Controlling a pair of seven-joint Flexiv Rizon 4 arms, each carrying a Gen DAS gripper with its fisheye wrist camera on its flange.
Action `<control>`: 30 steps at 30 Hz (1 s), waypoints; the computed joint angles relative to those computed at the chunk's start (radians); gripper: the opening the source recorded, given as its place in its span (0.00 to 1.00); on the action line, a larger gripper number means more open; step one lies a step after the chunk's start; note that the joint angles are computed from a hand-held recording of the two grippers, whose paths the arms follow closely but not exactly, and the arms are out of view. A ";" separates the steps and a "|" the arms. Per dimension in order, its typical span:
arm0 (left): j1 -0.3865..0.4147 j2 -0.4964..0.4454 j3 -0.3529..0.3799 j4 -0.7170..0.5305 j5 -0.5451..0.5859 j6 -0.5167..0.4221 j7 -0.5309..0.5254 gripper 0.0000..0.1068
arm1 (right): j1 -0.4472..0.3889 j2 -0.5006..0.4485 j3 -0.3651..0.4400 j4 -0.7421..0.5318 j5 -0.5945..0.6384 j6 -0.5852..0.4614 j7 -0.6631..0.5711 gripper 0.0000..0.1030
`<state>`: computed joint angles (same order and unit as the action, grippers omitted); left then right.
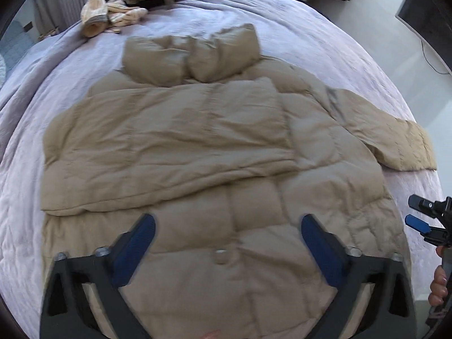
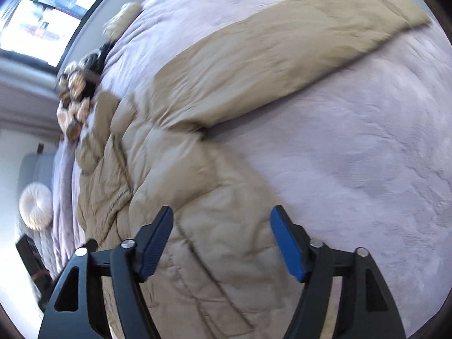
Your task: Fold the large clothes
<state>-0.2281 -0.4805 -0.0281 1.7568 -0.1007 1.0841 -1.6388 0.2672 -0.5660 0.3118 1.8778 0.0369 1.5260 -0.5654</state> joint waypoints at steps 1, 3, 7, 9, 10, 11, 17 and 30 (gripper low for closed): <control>-0.007 -0.004 0.000 -0.007 0.004 -0.002 -0.004 0.96 | -0.003 0.003 -0.005 0.011 0.008 0.012 0.005 0.78; -0.024 -0.017 0.005 -0.035 0.019 -0.020 -0.018 0.96 | -0.014 0.008 -0.011 0.036 0.022 0.040 0.015 0.79; -0.049 -0.045 0.010 -0.086 0.042 -0.062 -0.046 0.96 | -0.043 0.009 -0.012 0.073 0.041 0.096 0.034 0.84; -0.069 -0.059 0.020 -0.117 0.066 -0.085 -0.068 0.96 | -0.036 0.014 -0.040 0.092 0.040 0.118 0.058 0.85; -0.077 -0.064 0.023 -0.130 0.078 -0.093 -0.076 0.96 | -0.042 0.013 -0.043 0.098 0.038 0.130 0.064 0.90; -0.084 -0.070 0.027 -0.140 0.088 -0.099 -0.085 0.96 | -0.050 0.008 -0.045 0.103 0.039 0.149 0.071 0.99; -0.112 -0.106 0.027 -0.206 0.130 -0.151 -0.114 0.96 | -0.183 -0.042 0.038 0.100 -0.010 0.231 0.101 1.00; -0.112 -0.160 0.002 -0.284 0.104 -0.203 -0.132 0.96 | -0.397 -0.225 0.141 0.012 -0.110 0.464 0.233 1.00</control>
<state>-0.3403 -0.6410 -0.0260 1.4726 0.0033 0.8807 -1.7709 -0.1298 -0.7906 0.4525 1.8893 -0.0733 1.9896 -0.3328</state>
